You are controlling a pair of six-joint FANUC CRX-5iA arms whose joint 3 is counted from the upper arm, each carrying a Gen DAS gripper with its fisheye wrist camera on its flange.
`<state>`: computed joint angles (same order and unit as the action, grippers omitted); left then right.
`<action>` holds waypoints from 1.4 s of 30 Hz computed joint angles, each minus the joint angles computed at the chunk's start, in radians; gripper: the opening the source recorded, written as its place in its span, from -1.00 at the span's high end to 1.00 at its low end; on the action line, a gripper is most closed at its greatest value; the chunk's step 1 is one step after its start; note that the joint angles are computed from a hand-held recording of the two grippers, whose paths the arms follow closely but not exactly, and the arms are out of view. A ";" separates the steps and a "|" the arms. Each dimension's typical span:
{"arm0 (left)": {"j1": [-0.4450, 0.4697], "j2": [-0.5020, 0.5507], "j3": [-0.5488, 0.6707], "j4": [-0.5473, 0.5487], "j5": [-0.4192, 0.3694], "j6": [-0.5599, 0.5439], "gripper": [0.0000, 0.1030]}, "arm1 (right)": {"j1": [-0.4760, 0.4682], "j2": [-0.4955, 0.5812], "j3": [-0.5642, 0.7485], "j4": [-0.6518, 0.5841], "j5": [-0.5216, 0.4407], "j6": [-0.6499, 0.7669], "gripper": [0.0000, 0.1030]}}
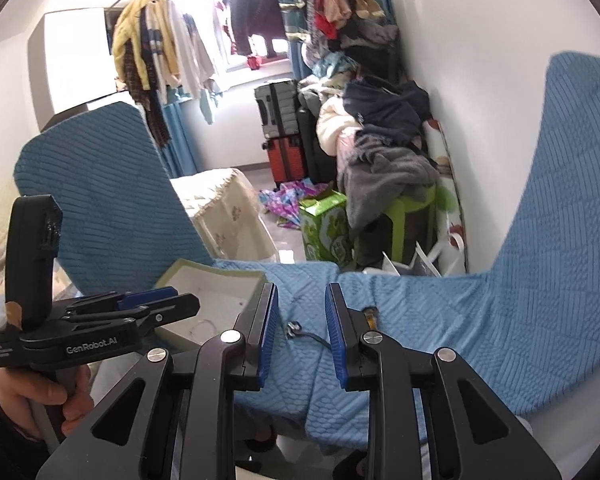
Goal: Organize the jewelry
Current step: 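Move the right tool back to the remaining jewelry pile, then grasp the orange gourd pendant with the left tool while the right tool grasps the black patterned ring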
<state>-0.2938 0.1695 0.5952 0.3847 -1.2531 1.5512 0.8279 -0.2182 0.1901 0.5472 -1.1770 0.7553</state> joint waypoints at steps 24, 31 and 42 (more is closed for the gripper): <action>-0.074 0.210 0.086 0.010 -0.081 0.063 0.16 | -0.290 0.024 -0.064 -0.376 0.007 0.127 0.57; -0.078 0.336 0.210 0.009 -0.131 0.070 0.16 | -0.431 0.138 0.022 -0.551 0.024 0.217 0.57; -0.082 0.527 0.398 0.042 -0.203 0.053 0.17 | -0.586 0.334 0.184 -0.801 -0.033 0.338 0.56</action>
<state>-0.3760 0.6963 0.9935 0.4263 -1.4563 1.6039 0.2422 0.1161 0.3742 -0.2542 -1.2097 1.0934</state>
